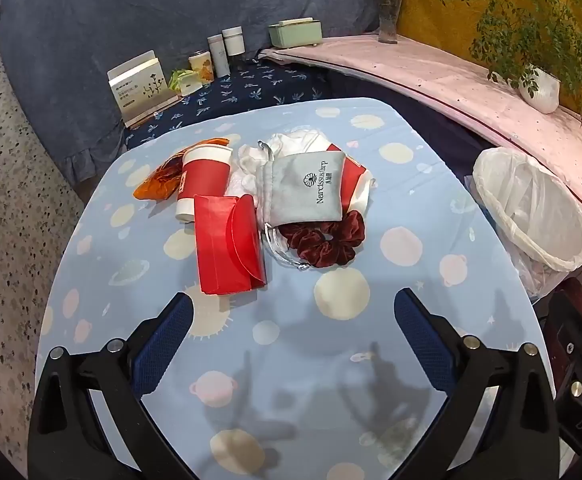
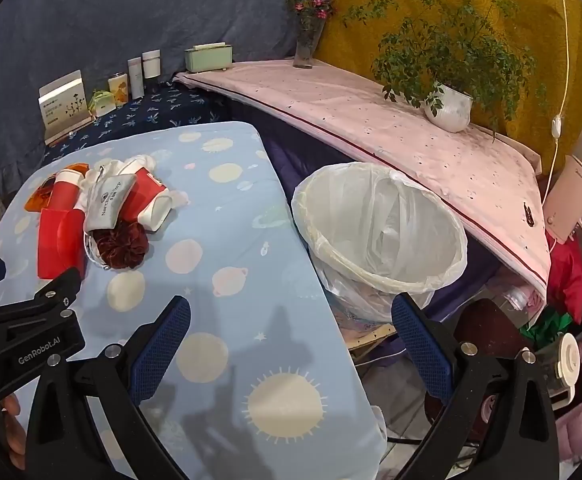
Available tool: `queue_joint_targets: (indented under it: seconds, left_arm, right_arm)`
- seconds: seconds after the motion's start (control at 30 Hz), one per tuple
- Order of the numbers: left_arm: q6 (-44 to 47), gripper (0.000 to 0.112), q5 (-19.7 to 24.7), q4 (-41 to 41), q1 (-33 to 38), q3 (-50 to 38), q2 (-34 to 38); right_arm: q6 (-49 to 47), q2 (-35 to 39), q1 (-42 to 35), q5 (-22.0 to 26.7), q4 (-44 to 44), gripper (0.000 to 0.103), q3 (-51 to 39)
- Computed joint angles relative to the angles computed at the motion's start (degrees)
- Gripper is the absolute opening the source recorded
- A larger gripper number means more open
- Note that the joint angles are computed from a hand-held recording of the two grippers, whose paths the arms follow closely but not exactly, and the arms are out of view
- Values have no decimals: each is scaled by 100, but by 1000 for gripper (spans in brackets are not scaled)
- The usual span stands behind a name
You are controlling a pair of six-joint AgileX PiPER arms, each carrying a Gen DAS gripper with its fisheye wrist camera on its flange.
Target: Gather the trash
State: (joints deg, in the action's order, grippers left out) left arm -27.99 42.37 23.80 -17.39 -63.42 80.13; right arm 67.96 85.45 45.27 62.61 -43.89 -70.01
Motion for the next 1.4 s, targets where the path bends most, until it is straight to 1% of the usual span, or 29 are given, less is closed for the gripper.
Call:
queue_joint_targets:
  seconds: [0.27, 0.43, 0.5, 0.53, 0.73, 0.77, 1.27, 1.3, 1.33, 1.4]
  left_arm:
    - [-138, 96, 18, 178, -90, 70, -79]
    - [31, 96, 60, 8, -62, 45, -79]
    - [5, 96, 65, 63, -71, 75, -106]
    - [-132, 96, 89, 156, -149, -2, 2]
    - [-141, 96, 103, 167, -169, 11, -10]
    - [-142, 96, 101, 183, -172, 19, -18]
    - [-91, 96, 110, 182, -129, 83, -142]
    - [-310, 96, 107, 324, -257, 101, -89]
    - [-348, 96, 189, 358, -345, 72, -115]
    - [-353, 96, 207, 344, -357, 77, -132]
  right_arm:
    - [49, -12, 17, 1, -53, 96, 42]
    - [106, -23, 0, -31, -73, 96, 80]
    - [134, -20, -5, -46, -74, 96, 102]
    - [127, -49, -1, -32, -63, 96, 118]
    - [136, -62, 29, 14, -60, 96, 92]
    - [120, -62, -38, -56, -64, 96, 119]
    - [169, -163, 50, 67, -121, 96, 120]
    - [168, -162, 53, 75, -122, 96, 112]
    - [168, -165, 58, 85, -125, 96, 107]
    - [169, -168, 54, 79, -126, 96, 111]
